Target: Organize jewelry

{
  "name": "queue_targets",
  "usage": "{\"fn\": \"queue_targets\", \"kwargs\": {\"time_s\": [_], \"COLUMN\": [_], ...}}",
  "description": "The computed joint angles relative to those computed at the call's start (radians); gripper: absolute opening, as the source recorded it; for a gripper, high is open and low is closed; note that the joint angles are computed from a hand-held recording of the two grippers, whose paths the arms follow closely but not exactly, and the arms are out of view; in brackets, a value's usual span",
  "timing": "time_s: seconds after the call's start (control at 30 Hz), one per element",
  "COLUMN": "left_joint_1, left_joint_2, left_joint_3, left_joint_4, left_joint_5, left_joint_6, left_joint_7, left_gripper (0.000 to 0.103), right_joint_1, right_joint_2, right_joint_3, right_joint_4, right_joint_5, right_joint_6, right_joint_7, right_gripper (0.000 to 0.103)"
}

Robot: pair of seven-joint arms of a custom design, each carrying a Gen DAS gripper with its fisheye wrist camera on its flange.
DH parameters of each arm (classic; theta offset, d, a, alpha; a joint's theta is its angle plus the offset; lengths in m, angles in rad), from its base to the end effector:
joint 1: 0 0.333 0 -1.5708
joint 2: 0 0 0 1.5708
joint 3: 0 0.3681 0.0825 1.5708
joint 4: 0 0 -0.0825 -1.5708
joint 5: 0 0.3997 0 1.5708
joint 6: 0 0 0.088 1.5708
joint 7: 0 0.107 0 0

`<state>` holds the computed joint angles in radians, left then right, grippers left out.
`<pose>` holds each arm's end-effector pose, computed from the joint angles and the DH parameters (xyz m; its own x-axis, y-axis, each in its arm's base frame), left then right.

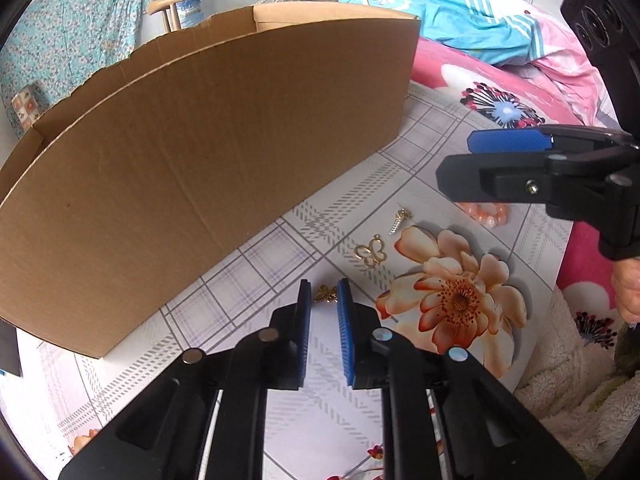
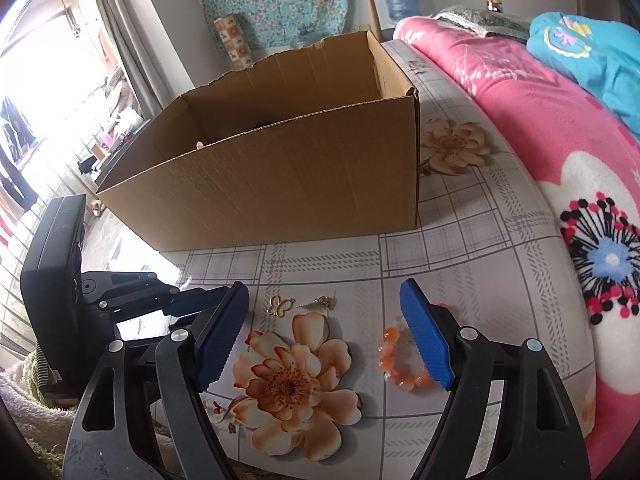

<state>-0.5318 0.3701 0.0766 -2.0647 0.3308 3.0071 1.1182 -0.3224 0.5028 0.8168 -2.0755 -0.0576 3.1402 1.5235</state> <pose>0.5817 -0.3154 0.3511 -0.3263 -0.9452 0.0046 -0.7890 0.2697 -0.5519 0.6090 0.2678 0.3724 0.4692 -0.8356 -0.2858 -0.7425 -0.1981 -0.6399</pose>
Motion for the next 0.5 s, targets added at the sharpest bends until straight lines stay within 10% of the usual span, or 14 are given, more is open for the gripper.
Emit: {"fn": "queue_targets", "kwargs": {"time_s": [0.5], "left_joint_1": [0.023], "left_joint_2": [0.001], "left_joint_3": [-0.027], "left_joint_4": [0.005], "left_joint_5": [-0.024], "left_joint_6": [-0.003], "left_joint_7": [0.059], "left_gripper": [0.013], "right_joint_1": [-0.019], "right_joint_2": [0.004], "right_joint_3": [0.02], "right_joint_4": [-0.001], "right_joint_5": [0.002], "right_joint_6": [0.002], "right_joint_7": [-0.014], "right_gripper": [0.073]}}
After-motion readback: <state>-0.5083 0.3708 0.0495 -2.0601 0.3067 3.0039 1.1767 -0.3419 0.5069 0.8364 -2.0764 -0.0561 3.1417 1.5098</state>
